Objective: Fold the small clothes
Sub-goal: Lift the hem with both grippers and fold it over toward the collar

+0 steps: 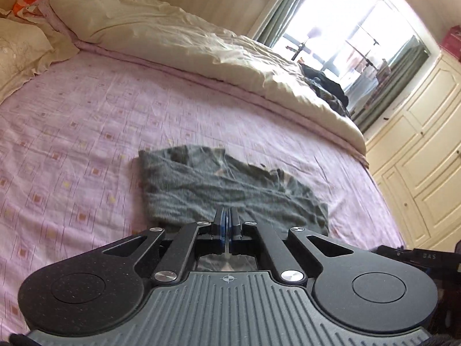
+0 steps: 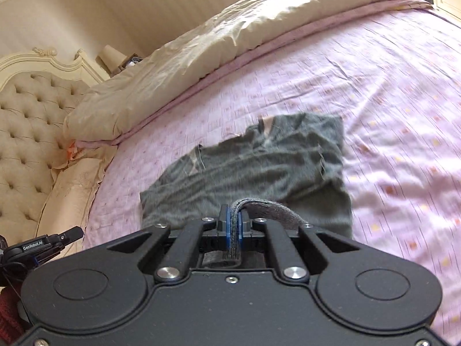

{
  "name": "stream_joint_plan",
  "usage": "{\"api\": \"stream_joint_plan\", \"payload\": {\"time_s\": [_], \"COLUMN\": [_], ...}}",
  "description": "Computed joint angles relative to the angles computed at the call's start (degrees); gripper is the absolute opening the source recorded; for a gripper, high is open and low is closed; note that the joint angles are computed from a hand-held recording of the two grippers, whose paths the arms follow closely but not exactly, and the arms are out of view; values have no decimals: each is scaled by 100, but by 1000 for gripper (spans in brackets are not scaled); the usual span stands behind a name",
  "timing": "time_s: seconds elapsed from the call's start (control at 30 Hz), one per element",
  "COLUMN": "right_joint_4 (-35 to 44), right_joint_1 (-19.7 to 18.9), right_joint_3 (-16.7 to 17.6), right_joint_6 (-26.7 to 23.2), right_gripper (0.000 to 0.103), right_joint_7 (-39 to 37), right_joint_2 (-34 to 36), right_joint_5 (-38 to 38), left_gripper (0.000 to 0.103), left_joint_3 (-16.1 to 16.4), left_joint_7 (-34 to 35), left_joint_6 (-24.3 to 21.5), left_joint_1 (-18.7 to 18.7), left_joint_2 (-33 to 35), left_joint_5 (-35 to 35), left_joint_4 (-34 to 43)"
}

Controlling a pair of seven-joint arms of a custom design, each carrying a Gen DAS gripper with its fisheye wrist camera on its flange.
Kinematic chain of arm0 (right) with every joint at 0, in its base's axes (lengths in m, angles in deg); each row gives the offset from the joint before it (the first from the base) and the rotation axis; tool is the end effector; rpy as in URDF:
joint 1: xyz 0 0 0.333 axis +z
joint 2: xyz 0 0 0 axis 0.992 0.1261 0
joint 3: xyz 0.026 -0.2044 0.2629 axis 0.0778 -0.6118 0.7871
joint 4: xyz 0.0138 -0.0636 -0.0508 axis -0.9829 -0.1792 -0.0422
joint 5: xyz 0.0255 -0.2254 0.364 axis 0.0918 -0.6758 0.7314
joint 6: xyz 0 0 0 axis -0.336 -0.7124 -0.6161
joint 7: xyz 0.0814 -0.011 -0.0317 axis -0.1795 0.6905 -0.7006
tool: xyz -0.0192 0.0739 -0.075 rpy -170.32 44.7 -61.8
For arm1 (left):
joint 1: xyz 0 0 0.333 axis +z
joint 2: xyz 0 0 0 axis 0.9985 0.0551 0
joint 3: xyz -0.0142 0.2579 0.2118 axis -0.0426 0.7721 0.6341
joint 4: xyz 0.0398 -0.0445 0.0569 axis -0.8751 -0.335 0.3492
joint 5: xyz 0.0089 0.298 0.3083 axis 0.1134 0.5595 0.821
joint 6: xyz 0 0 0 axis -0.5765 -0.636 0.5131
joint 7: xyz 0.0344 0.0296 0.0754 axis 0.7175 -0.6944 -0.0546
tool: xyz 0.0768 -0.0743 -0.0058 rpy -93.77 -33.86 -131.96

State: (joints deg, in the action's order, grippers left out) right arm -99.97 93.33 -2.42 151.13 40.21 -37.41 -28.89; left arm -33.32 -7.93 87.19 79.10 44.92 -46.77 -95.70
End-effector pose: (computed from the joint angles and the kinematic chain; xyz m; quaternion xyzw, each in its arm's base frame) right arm 0.6369 0.1294 0.6057 -0.5984 0.6945 -0.0314 0.3982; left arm 0.5957 -0.1399 0.6090 -0.7038 0.5729 -0.4057 0.1087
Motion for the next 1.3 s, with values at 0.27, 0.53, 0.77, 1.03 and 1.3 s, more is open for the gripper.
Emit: {"api": "stream_joint_plan", "payload": {"time_s": [0.27, 0.53, 0.77, 1.03, 1.3], "right_joint_4": [928, 908, 746, 706, 711], "right_joint_1": [-298, -397, -321, -273, -311], "right_joint_3": [3, -1, -13, -14, -58], "right_joint_6": [-885, -1149, -1121, -1079, -1011], "right_gripper": [13, 13, 13, 13, 13], "right_joint_7": [-775, -576, -107, 198, 396], "right_joint_2": [856, 948, 847, 826, 676], "right_joint_5": [526, 482, 175, -22, -15], "left_gripper": [27, 38, 42, 26, 5], "left_joint_3": [-219, -547, -586, -797, -679], "left_joint_7": [-421, 782, 1200, 1938, 1548], "left_joint_6": [-708, -1744, -2168, -1937, -733], "left_joint_1": [163, 169, 152, 308, 162], "left_joint_2": [826, 1496, 1966, 2103, 1412], "left_joint_5": [888, 1098, 1346, 883, 771], "left_joint_4": [811, 1202, 1580, 1675, 939]}}
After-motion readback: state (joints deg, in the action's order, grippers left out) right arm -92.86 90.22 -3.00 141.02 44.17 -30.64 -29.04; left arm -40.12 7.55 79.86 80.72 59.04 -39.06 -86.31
